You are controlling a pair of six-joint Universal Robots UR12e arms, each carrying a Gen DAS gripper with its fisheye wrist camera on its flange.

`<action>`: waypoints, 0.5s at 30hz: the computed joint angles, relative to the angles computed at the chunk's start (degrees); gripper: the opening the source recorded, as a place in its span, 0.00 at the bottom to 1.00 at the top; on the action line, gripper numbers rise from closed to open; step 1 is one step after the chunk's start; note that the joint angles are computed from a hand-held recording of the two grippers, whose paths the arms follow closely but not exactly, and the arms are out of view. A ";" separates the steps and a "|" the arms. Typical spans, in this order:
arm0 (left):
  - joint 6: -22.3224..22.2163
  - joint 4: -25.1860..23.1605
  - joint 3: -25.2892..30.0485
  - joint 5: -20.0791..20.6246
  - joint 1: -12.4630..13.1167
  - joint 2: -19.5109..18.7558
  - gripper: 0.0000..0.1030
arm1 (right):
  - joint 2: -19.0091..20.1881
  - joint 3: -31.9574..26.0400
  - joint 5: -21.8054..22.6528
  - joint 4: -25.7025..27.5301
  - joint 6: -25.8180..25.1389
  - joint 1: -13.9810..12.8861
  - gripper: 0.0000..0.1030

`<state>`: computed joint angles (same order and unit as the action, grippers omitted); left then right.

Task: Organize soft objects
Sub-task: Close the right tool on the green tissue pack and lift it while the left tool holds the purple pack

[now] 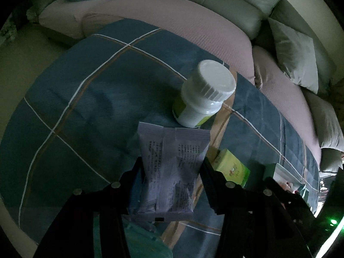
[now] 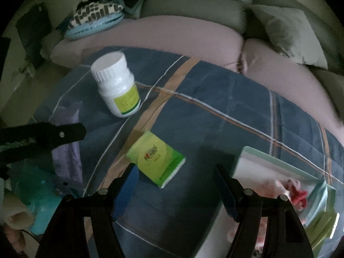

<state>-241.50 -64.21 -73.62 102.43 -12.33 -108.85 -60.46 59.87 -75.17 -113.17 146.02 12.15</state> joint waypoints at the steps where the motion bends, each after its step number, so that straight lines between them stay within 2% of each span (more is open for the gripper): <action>1: -0.03 0.04 -0.07 0.03 0.02 0.04 0.51 | 0.39 -0.25 -0.36 0.26 -0.12 0.20 0.73; 8: -1.24 -0.36 -0.88 -0.34 0.31 0.57 0.51 | 1.92 -1.41 -1.46 1.94 -1.19 1.02 0.73; 15: -1.20 -0.50 -0.76 -0.19 0.26 0.52 0.51 | 2.59 -1.46 -2.69 1.03 -2.45 1.83 0.73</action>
<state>-242.70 -64.71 -74.38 102.24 -12.08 -108.33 -57.87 58.41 -77.86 -112.14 143.57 13.98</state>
